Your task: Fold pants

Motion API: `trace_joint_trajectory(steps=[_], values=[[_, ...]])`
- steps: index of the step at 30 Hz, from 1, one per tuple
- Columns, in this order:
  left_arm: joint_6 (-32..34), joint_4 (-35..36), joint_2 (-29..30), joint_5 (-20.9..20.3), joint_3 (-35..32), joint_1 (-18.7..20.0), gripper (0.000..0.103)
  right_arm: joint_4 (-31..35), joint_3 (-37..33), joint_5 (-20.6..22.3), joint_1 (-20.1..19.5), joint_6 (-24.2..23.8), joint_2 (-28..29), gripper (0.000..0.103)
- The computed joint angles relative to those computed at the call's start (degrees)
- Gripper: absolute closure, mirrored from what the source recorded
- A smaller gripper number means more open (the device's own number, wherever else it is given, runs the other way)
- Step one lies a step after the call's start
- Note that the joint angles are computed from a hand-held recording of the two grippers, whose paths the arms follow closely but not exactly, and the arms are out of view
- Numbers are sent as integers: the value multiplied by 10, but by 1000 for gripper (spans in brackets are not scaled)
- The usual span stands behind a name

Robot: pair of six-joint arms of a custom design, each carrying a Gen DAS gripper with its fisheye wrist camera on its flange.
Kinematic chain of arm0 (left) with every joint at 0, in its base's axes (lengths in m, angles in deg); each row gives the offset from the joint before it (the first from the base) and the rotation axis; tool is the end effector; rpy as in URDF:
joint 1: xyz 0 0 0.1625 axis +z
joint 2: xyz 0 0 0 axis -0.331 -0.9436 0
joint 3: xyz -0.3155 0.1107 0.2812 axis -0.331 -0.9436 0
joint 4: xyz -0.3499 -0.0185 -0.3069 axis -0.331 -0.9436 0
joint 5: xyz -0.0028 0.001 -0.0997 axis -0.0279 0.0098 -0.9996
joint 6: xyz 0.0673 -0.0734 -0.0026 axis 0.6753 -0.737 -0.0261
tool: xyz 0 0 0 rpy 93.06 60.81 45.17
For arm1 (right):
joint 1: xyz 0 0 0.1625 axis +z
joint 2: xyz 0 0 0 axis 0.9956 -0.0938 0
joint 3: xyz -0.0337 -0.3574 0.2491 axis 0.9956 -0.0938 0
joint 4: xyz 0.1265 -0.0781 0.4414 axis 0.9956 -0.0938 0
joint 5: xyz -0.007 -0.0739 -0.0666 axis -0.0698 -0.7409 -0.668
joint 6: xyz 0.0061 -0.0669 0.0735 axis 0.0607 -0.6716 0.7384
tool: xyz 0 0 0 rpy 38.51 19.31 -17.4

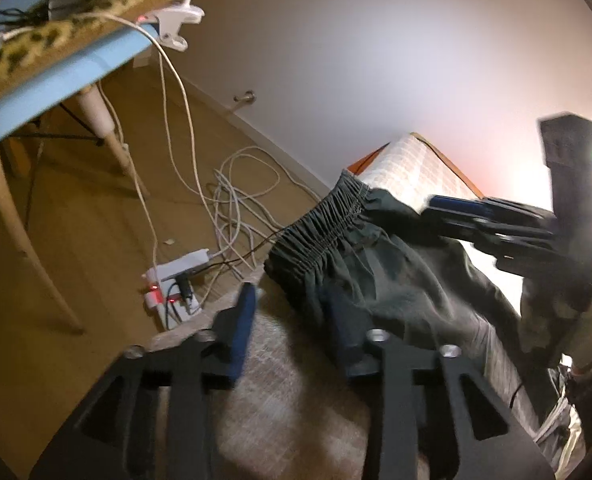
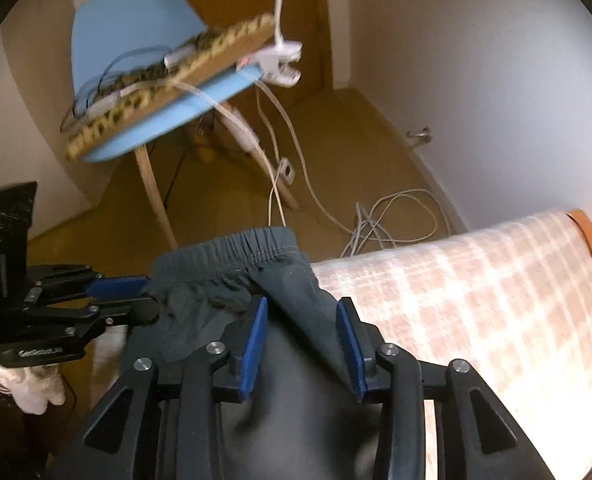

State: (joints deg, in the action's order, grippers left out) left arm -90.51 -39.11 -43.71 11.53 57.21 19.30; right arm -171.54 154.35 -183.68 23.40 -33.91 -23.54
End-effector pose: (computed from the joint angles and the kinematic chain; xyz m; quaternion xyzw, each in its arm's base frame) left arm -0.2686 -0.1967 0.0989 -0.2523 0.7828 -0.4971 0.2763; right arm 0.3002 -0.5526 0.0961 0.5962 -0.7973 -0.0398 0.0856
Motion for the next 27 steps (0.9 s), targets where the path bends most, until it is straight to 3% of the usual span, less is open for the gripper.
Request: trace_joint_trajectory(steps=[2,5,6,14,17,22,27], values=[[0,16,-1,-1,-9,-6,64,4,8,8,-3,16,-26,60],[15,34,3,6,-28,-11,64,-7,38,19,-11,32,-87,38],[29,37,6,12,-37,-9,64,-7,53,26,-16,32,-117,35],[199,0,34,73,-100,17,64,0,116,29,-59,63,-319,33],[282,-63,51,99,-119,34,54,0,133,12,-83,62,-389,33],[460,-201,100,116,-161,72,53,2,151,-15,-142,44,-492,33],[622,-307,158,110,-224,111,53,29,139,4,-235,27,-573,33]])
